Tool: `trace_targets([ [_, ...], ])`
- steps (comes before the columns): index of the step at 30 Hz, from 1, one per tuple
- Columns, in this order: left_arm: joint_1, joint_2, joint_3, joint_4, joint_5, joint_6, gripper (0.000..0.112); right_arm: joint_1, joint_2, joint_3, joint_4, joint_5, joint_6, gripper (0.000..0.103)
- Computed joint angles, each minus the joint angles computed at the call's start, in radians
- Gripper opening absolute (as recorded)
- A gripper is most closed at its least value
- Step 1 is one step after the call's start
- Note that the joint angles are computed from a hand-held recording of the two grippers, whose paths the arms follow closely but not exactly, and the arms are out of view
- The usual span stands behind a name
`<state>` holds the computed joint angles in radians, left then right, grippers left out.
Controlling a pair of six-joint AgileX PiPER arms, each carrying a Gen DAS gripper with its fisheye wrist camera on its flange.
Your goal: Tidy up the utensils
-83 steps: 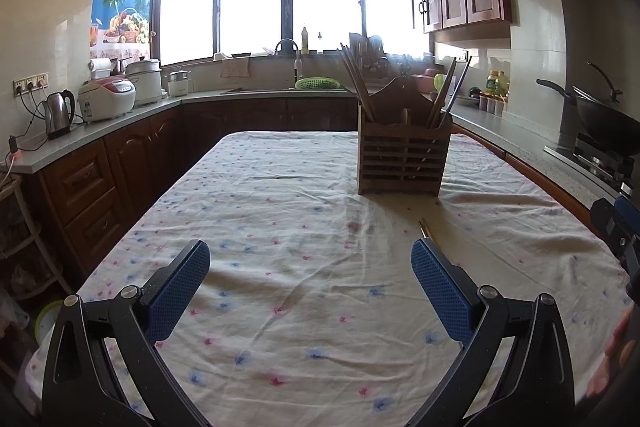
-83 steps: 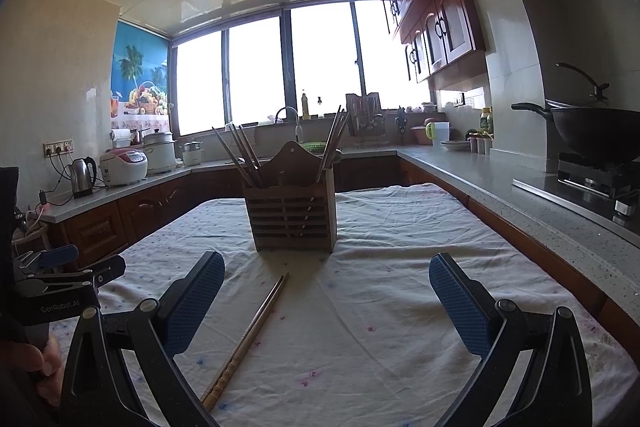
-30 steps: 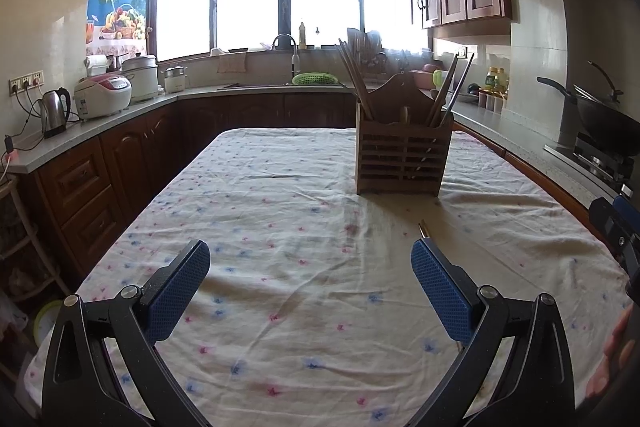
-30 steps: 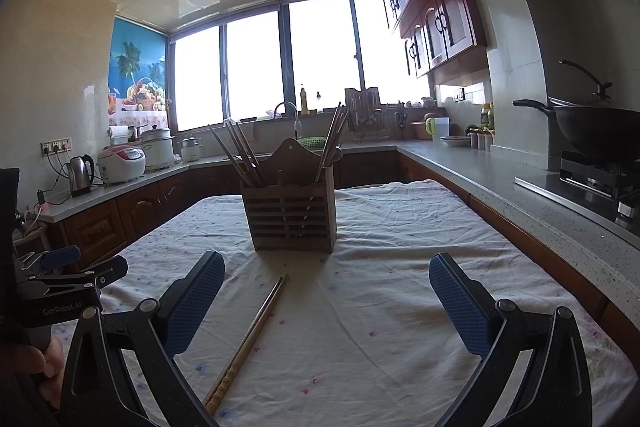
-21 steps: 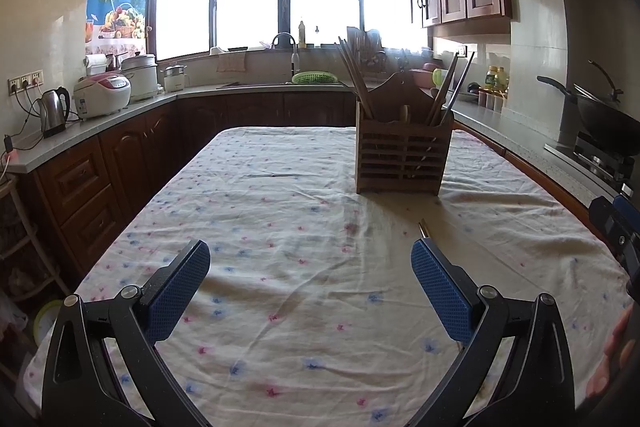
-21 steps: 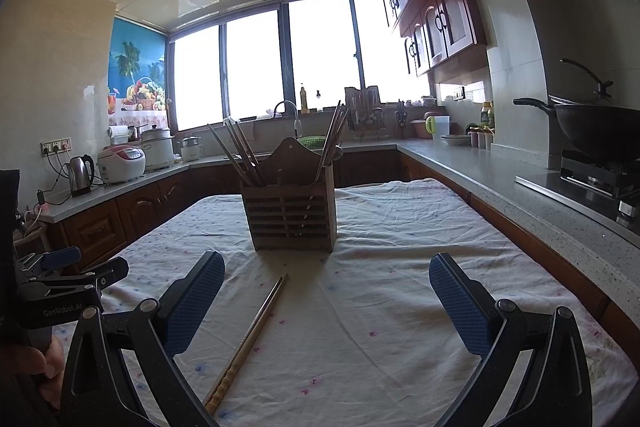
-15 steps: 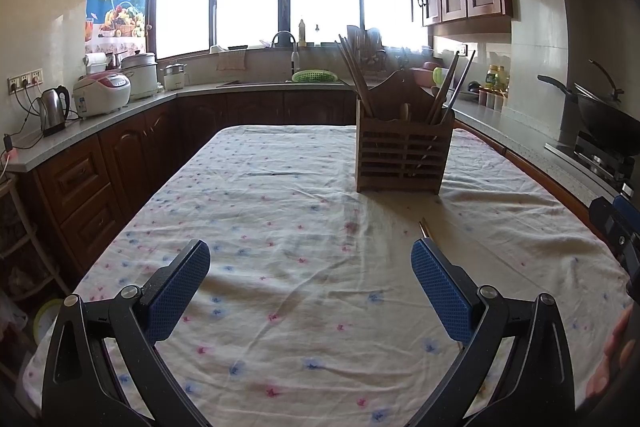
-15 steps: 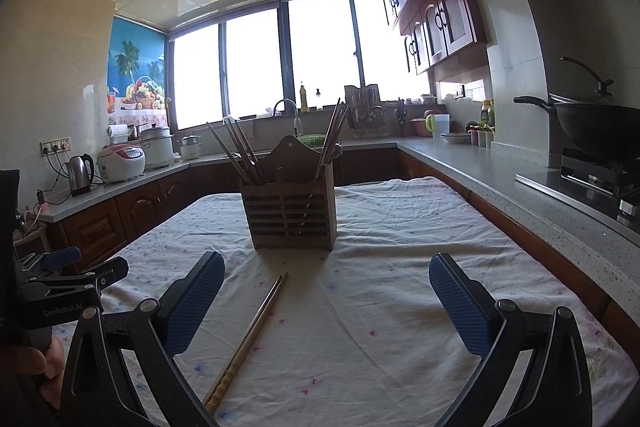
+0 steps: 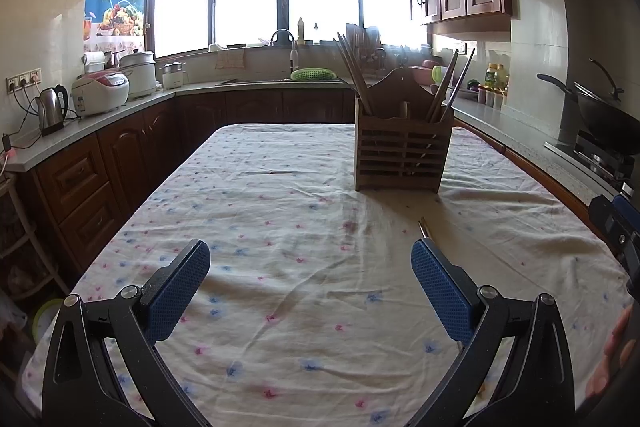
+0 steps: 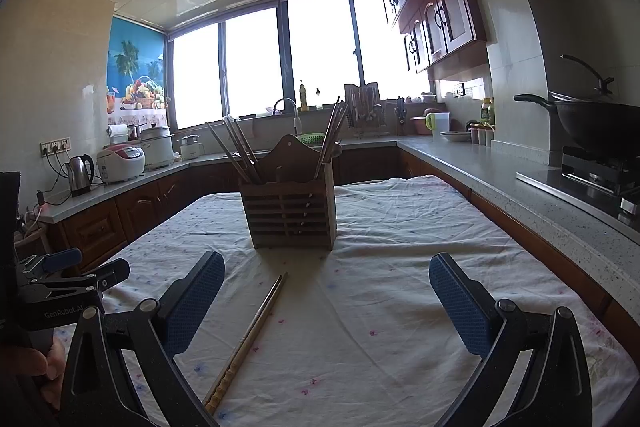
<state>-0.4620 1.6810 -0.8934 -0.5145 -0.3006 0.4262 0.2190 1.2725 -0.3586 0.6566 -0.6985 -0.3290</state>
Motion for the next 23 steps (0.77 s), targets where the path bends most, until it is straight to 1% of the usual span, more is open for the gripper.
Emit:
trace_targets([
  [9,0.008,0.013,-0.026,0.000,0.024,0.002,0.103,-0.006,0.010,-0.011,0.001,0.015,0.005,0.103],
  [18,0.008,0.008,-0.046,0.032,0.027,-0.027,0.103,-0.033,0.019,-0.033,-0.033,0.033,0.026,0.103],
  [23,0.012,0.027,-0.075,0.014,0.059,-0.011,0.103,-0.054,0.023,-0.057,-0.043,0.074,0.026,0.103],
])
